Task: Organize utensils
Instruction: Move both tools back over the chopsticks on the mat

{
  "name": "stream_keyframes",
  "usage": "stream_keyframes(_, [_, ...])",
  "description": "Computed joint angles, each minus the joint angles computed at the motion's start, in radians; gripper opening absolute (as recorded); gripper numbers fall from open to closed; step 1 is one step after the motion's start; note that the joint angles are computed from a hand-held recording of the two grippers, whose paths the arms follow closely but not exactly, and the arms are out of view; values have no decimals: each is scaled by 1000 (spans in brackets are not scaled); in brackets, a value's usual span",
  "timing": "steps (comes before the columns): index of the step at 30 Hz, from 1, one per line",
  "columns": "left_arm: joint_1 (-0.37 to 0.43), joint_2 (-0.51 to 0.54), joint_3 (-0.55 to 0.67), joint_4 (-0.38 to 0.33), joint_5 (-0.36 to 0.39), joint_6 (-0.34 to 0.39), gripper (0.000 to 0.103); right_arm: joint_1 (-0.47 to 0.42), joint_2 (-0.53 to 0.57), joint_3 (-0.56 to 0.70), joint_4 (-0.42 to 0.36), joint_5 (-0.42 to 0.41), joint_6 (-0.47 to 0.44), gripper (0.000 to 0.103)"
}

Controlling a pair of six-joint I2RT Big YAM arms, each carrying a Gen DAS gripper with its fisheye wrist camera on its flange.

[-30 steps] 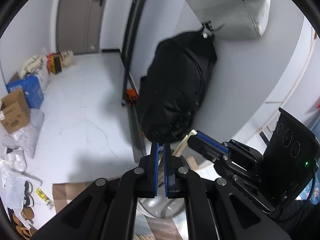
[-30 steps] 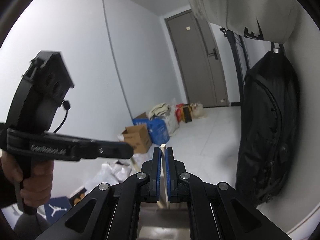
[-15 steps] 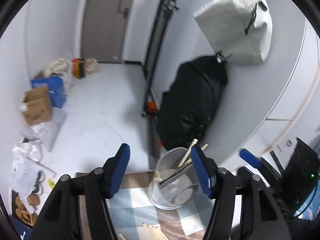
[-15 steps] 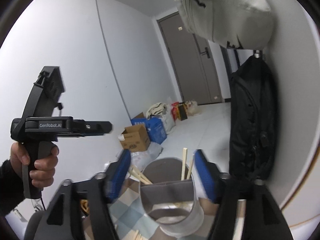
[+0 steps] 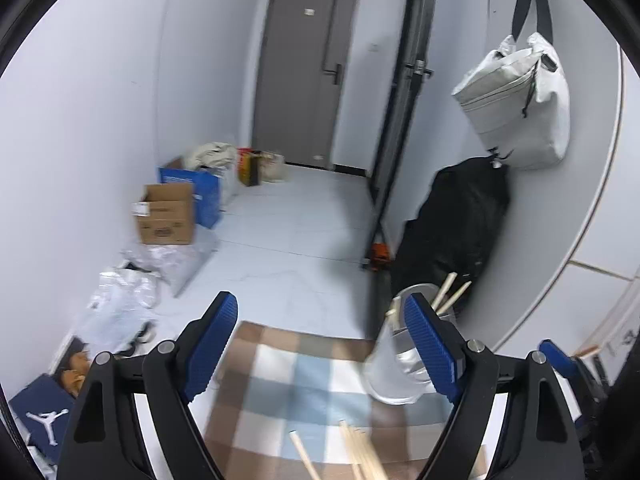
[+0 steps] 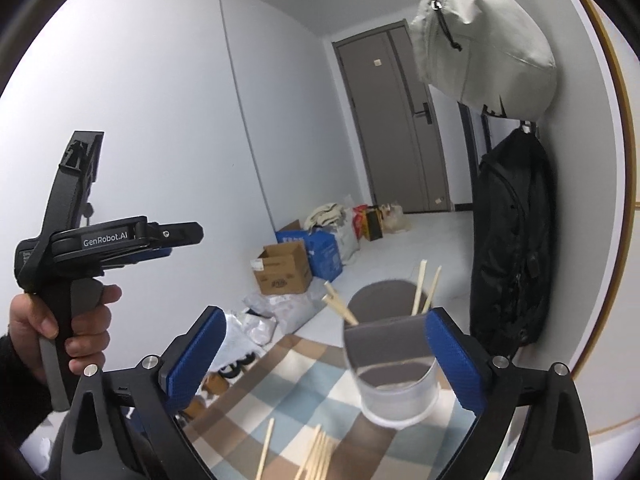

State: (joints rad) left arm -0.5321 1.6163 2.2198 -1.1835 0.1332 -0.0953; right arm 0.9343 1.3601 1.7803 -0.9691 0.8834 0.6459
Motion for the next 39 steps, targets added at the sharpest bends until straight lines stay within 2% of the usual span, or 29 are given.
stream_keyframes(2, [2,-43,-70,40,-35,6,83,16,15,9,-15,5,16,102])
stream_keyframes(4, [5,-77,-128,74,-51,6,93,31,27,14,-24,18,22,103])
stream_keyframes(7, [5,-135,-231,149,-97,6,95,48,49,27,-49,44,31,103])
stream_keyframes(12, [11,-177,-339,172,-106,23,97,64,69,17,-58,52,41,103])
stream_keyframes(19, [11,-154,-405,73,-82,54,98,55,86,-14,-99,0,120,103])
stream_keyframes(21, [14,-135,-410,27,-66,61,98,54,92,-14,-121,0,141,103])
stream_keyframes(25, [24,-59,-372,-125,-13,57,97,36,93,-27,-154,-40,208,103])
stream_keyframes(30, [22,5,-334,-231,0,58,97,2,98,-40,-196,-121,285,103])
stream_keyframes(34, [26,40,-312,-275,8,32,97,-28,96,-53,-216,-181,339,103])
stream_keyframes(39, [6,70,-281,-292,-19,28,97,-55,82,-78,-210,-236,398,103])
